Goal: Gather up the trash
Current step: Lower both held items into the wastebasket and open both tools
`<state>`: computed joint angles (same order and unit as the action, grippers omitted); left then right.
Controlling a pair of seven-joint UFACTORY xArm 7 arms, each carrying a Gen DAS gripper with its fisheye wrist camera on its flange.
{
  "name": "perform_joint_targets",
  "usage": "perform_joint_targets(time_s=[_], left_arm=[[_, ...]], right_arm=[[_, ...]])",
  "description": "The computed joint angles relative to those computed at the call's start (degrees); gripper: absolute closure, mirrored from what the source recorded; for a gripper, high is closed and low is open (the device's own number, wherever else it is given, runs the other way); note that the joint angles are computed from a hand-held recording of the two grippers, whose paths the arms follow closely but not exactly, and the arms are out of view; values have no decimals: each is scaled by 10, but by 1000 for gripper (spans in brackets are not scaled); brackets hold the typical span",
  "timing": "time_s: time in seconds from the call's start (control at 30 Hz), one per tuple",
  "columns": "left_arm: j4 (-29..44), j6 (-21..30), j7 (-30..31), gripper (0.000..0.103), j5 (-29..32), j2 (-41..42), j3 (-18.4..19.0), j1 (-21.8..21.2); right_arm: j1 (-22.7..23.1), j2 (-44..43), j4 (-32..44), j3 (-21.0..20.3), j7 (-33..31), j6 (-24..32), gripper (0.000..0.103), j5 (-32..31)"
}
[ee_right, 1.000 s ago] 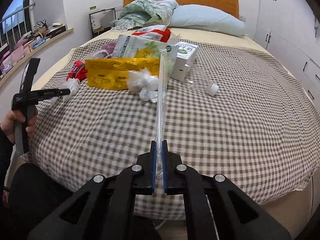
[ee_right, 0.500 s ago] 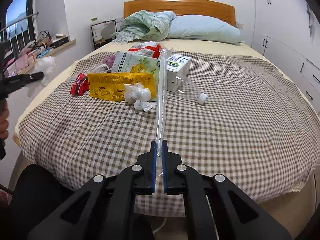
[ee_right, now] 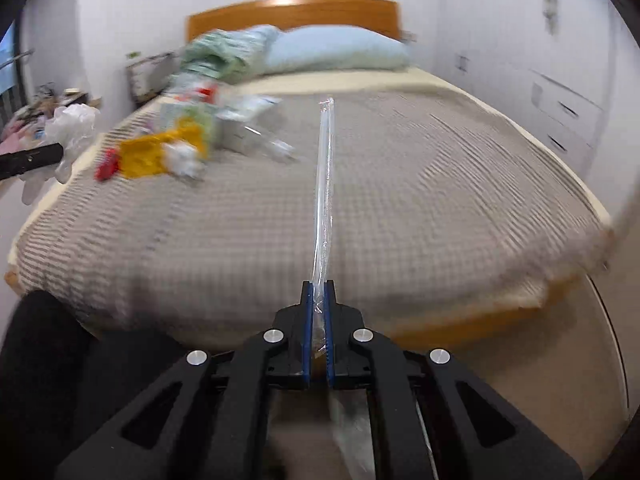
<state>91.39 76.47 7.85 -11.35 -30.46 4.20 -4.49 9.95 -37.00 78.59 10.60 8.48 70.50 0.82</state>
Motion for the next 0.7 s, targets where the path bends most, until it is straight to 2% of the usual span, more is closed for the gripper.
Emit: perform_joint_targets(time_s=[0.23,0.3,0.4,0.47,0.53,0.63,0.7], left_arm=[[-57,19,2,98,-44,23,-75,-72],[-76,21,11,98,-38,38,-98,-90],[-103,15,21,98,-23,56,-123,-110],[-99,33,17,98,-15,93,-134,-119],[-71,80,7,98,-15,138,-139,-129],[-41,97,1,98,-33,190,-140,-141],[-33,94,-9,98,-15,211,-149,-147]], right_arm=[[-43,-158,-143,-74,-55,129,98,-38],[-48,-182,-179,-92,-86,172,98,-42],[-54,-211,-241,-111,-129,200,97,-43],[-58,-218,-279,-117,-152,198,97,-40],[-60,-211,-315,-126,-169,193,97,-27],[-65,-185,-359,-132,-191,177,97,-14],[-67,-153,-381,-128,-203,152,97,-10]])
